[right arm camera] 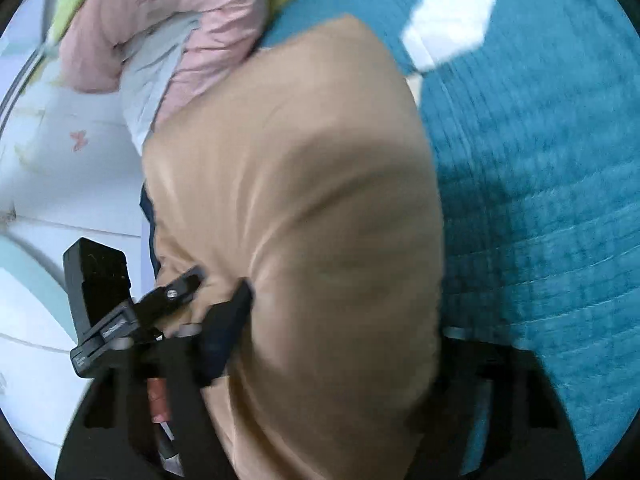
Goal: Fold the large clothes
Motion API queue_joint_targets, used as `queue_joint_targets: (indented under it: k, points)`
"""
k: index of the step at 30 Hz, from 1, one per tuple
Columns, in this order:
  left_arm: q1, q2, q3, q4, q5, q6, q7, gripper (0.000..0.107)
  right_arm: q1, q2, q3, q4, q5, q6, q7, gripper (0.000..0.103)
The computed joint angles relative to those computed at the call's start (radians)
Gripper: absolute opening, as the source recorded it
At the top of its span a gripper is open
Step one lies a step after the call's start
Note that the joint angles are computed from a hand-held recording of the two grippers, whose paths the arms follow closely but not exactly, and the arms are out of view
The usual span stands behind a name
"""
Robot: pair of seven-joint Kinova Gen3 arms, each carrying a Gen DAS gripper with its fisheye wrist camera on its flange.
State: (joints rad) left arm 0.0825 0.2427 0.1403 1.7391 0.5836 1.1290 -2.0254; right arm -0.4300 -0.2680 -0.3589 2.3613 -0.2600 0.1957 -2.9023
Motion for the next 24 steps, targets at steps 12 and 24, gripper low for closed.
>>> queue_joint_targets:
  k: [12, 24]
  points:
    - [-0.034, -0.146, -0.044, 0.048, 0.086, 0.023, -0.063, 0.035, 0.135, -0.076, -0.127, -0.161, 0.153, 0.183, -0.072, 0.044]
    - [-0.074, -0.268, -0.119, -0.051, 0.106, 0.147, -0.085, 0.035, 0.182, -0.079, -0.217, -0.423, 0.307, 0.393, -0.102, 0.044]
